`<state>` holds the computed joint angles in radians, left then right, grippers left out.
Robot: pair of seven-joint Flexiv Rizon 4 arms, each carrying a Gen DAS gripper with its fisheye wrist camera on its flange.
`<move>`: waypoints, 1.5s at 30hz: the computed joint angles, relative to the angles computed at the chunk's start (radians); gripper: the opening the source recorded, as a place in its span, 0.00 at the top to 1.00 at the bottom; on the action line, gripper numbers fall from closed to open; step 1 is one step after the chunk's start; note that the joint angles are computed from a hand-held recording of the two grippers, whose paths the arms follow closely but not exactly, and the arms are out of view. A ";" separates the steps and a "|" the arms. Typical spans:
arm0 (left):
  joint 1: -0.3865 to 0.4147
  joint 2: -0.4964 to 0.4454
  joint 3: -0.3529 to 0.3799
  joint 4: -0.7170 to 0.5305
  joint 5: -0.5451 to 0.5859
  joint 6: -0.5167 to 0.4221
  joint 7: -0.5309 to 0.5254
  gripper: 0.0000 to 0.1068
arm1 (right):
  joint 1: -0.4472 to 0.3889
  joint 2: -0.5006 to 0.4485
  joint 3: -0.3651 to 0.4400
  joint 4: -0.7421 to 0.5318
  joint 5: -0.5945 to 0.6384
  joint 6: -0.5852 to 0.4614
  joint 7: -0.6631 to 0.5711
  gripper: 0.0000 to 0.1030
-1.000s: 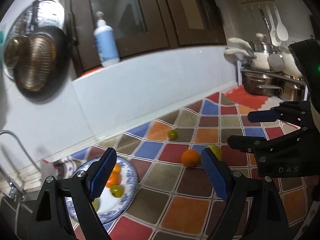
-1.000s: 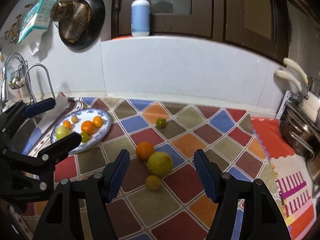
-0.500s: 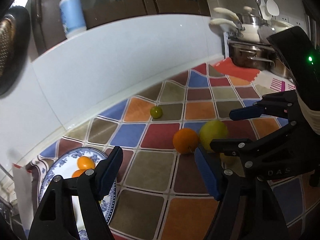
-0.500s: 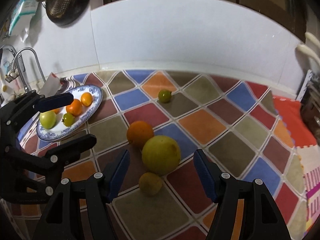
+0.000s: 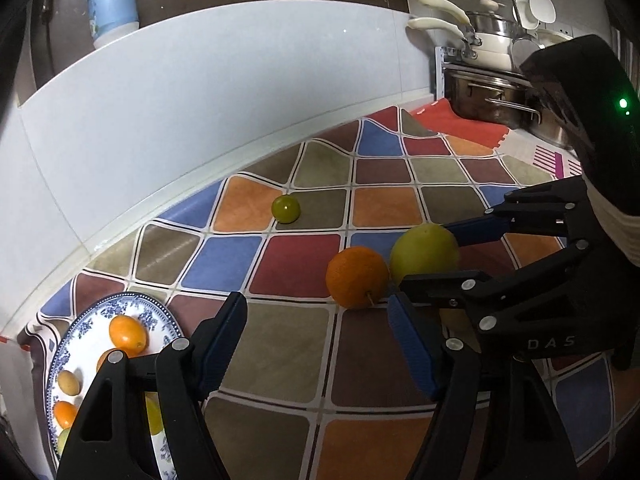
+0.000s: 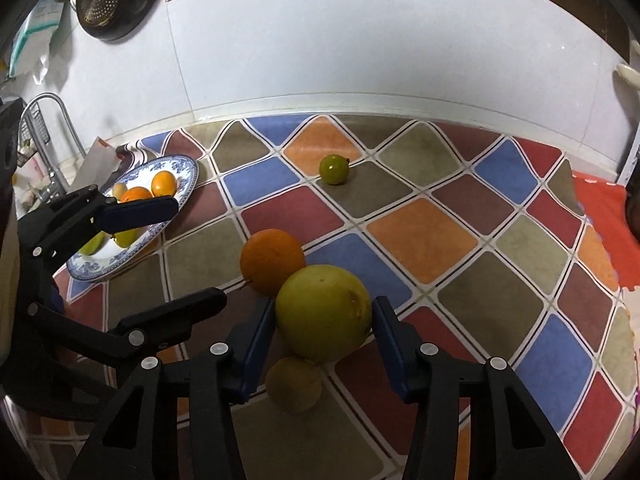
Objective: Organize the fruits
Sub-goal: 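Grasp the orange with the left tool while the right grasps the yellow-green fruit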
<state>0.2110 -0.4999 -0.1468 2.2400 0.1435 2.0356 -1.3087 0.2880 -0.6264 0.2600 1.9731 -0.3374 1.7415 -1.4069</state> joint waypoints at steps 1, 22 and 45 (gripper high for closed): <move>0.000 -0.002 -0.003 -0.004 0.000 -0.003 -0.001 0.32 | 0.005 0.002 -0.007 0.001 0.003 0.001 0.003 0.52; -0.005 -0.046 -0.095 -0.099 -0.122 -0.186 0.014 0.62 | 0.137 0.052 -0.207 0.056 0.108 0.055 0.084 0.52; -0.158 0.211 0.110 0.168 -0.193 -0.024 -0.194 0.62 | 0.181 0.187 -0.177 0.190 0.140 0.165 0.024 0.52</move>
